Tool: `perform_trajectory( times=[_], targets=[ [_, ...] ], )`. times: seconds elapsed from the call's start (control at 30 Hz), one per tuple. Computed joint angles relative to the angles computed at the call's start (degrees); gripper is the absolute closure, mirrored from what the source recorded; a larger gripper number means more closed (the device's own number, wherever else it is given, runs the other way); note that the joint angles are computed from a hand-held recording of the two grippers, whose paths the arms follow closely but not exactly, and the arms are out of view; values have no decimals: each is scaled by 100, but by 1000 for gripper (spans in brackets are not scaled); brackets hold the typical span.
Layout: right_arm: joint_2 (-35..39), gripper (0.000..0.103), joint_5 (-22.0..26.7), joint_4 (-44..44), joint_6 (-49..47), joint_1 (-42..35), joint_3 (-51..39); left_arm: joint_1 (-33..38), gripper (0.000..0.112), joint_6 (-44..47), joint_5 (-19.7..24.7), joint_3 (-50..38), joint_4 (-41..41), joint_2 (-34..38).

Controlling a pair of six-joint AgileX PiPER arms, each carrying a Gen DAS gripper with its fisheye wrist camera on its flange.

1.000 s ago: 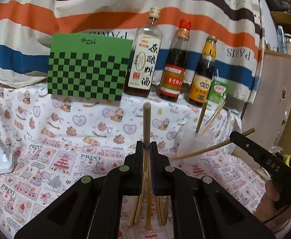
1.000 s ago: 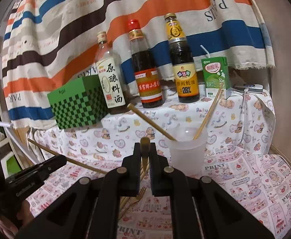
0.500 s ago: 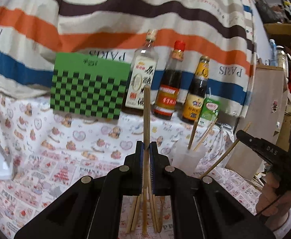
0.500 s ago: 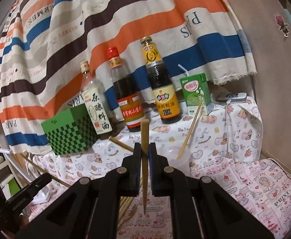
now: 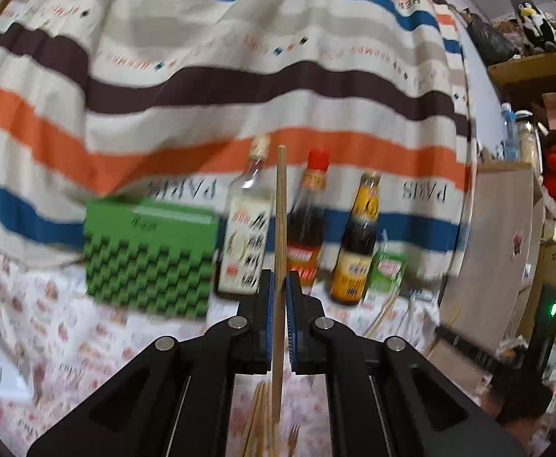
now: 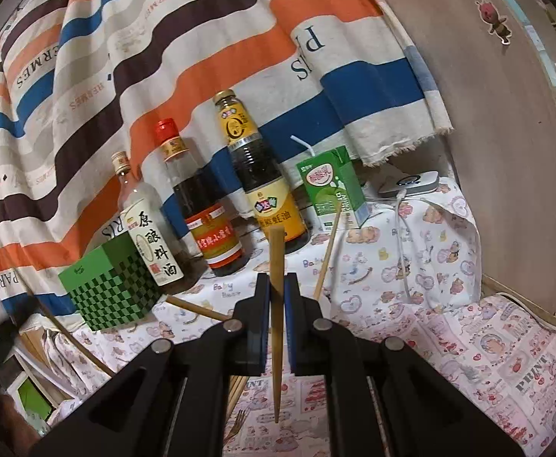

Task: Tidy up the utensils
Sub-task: 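Raise both held chopsticks upright and move them over the cup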

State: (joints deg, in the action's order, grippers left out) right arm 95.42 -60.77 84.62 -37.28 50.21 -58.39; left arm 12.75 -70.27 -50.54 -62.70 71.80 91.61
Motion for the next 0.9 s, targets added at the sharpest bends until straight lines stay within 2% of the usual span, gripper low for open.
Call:
perform_trajectory(
  times=[0.1,0.27,0.4,0.53,0.67,0.8,0.9],
  targets=[
    [24,97,353,35,28,-130,-7,-215,108,-561,210,-488,17,139],
    [-16,97,340,8,60,-144,44,-528,108,-1082,441,-1228,-67,349],
    [-148,97,419,-47,231,-240,175,-1026,108,-1016,1018,-1830,-187,605],
    [-345,97,285,-97,447,-306,370,-1412,108,-1825,1285,-2593,437,1094],
    [-526,97,-38,-152,682,-305,556,-1769,108,-2083,1594,-3008,773,1344],
    [-910,97,-113,-524,1515,-374,1032,-2067,108,-2360,1901,-3423,1128,1566],
    [-1125,97,-293,-707,2146,-425,1349,-2281,108,-3235,2143,-3960,1988,1851]
  ],
)
